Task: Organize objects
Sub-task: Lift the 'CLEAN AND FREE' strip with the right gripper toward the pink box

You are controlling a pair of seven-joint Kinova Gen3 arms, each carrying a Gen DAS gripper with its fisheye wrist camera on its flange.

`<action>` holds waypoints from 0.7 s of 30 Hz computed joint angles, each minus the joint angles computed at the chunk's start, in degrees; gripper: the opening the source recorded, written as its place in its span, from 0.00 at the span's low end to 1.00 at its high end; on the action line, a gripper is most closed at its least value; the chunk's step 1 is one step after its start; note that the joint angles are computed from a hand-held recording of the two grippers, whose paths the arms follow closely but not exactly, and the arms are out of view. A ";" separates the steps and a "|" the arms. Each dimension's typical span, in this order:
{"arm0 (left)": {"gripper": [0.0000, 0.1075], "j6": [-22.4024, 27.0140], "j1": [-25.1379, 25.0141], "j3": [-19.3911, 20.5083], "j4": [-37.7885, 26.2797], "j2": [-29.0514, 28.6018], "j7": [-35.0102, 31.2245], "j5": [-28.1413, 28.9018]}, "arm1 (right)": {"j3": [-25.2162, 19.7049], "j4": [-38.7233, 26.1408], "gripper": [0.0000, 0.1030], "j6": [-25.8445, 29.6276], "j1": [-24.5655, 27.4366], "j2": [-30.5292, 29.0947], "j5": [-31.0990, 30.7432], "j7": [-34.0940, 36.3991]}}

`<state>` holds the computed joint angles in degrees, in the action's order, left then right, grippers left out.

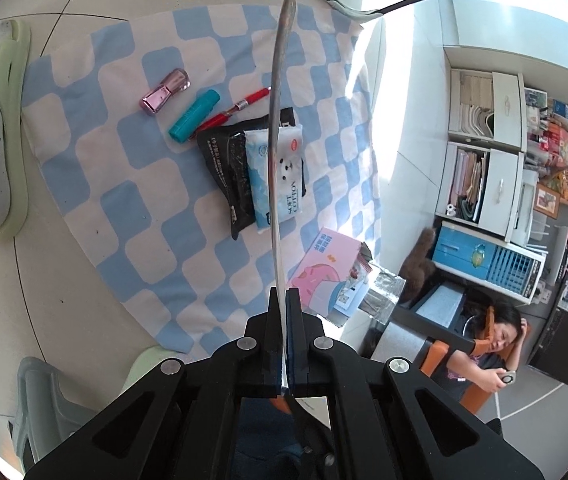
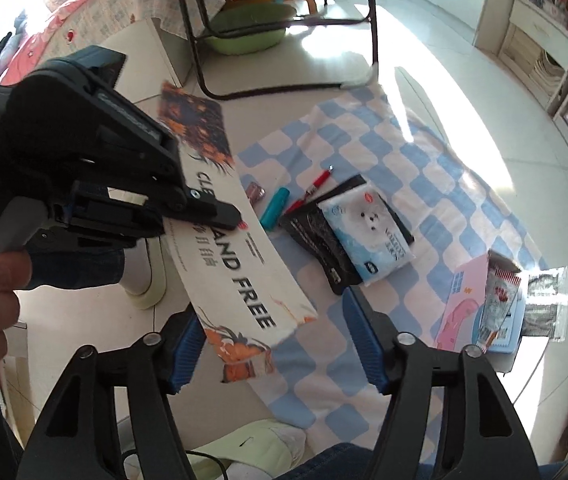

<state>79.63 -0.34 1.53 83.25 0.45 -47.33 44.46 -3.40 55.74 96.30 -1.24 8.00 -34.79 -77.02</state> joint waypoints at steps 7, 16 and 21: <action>0.50 -0.71 -1.80 -0.87 1.74 0.73 -1.24 2.54 | -0.58 -2.06 0.04 5.48 1.07 3.52 -1.95 -2.30; 0.60 -4.27 1.06 0.97 -0.92 -0.29 6.07 -1.45 | 3.45 -3.55 0.01 5.00 8.36 6.44 2.34 -9.17; 0.60 -3.27 2.26 2.00 -3.54 3.43 7.13 -1.27 | 3.39 -12.24 0.01 10.60 14.44 12.38 3.79 -10.89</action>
